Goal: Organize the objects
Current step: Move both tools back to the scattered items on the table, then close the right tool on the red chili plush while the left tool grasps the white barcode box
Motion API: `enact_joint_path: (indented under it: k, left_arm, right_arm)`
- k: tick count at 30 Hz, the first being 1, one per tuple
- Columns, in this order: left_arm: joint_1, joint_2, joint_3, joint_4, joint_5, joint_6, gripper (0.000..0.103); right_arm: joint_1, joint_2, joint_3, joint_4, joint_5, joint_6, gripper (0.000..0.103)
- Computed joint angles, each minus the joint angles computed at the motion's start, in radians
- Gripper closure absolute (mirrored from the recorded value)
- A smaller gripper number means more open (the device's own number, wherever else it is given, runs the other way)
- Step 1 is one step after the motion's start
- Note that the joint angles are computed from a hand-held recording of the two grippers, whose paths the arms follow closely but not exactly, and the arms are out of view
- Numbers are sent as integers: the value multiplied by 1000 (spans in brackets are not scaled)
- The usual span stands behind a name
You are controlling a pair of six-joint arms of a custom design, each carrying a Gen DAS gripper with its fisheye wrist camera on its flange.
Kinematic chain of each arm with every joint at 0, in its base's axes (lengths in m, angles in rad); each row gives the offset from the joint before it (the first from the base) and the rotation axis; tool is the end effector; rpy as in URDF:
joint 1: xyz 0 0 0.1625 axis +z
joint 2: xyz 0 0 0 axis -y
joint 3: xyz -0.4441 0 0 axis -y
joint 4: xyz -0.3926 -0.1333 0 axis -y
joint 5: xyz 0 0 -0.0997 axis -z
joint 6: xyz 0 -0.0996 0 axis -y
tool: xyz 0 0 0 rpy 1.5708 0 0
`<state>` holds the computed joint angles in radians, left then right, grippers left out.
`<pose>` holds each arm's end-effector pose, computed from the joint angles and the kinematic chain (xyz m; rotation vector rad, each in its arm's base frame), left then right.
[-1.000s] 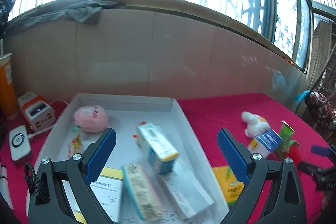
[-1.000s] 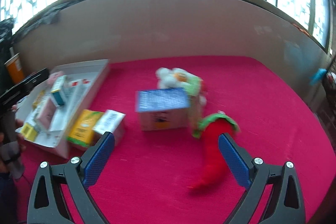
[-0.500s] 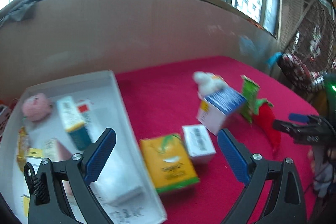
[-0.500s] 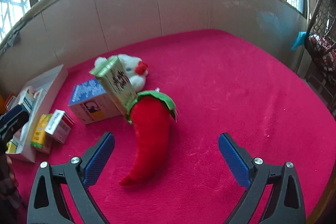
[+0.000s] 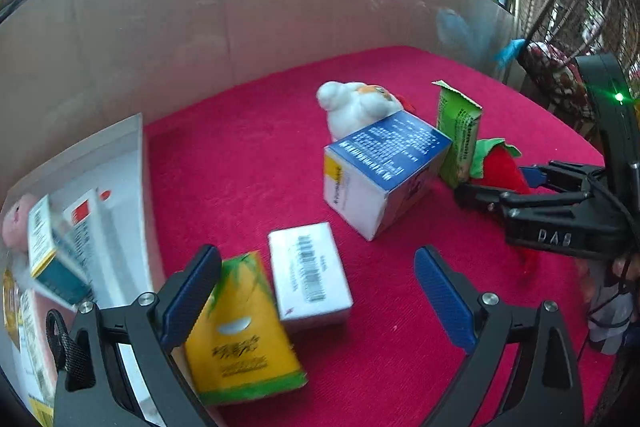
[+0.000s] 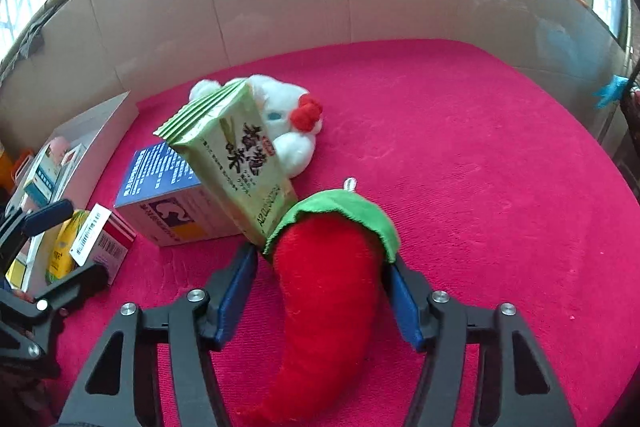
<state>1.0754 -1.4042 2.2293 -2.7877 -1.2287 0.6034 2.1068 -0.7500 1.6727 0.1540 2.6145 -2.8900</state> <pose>-0.0758 -0.4910 0.2634 1.3485 2.3820 -0.5166 0.2949 -0.4040 0.0608 -0.0040 -2.1844 0.9804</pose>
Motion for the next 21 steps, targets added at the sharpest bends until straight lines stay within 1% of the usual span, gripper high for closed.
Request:
enact_joint_path:
  k: [3, 4, 7, 10, 11, 14, 16, 17, 19, 21]
  left_arm:
    - [5, 19, -36, 57, -23, -39, 6]
    - [7, 28, -46, 64, -21, -52, 6]
    - [1, 66, -72, 79, 18, -89, 6]
    - [-6, 79, -82, 121, 27, -99, 6]
    - [-9, 78, -84, 140, 20, -98, 6]
    - [-12, 63, -94, 245, -52, -87, 6]
    - [-15, 54, -92, 288, -83, -70, 6]
    - [-18, 52, -86, 290, -86, -62, 6]
    - [-31, 61, -67, 244, -42, -66, 6]
    - [-31, 74, -69, 234, -3, -97, 6]
  right_arm:
    - [0, 1, 6, -7, -3, -5, 39]
    - [-2, -4, 12, -12, -10, -6, 39]
    - [-7, -20, 31, -43, -38, -8, 38]
    - [-10, -41, 55, -70, -60, -9, 39]
    - [-11, -45, 60, -74, -65, -10, 39]
    - [-14, -56, 71, -88, -78, -12, 39]
    - [-17, -65, 81, -100, -88, -14, 39]
    - [-20, -70, 86, -106, -94, -17, 39]
    - [-20, -73, 91, -112, -98, -16, 39]
    - [-19, -70, 86, -111, -100, -15, 39]
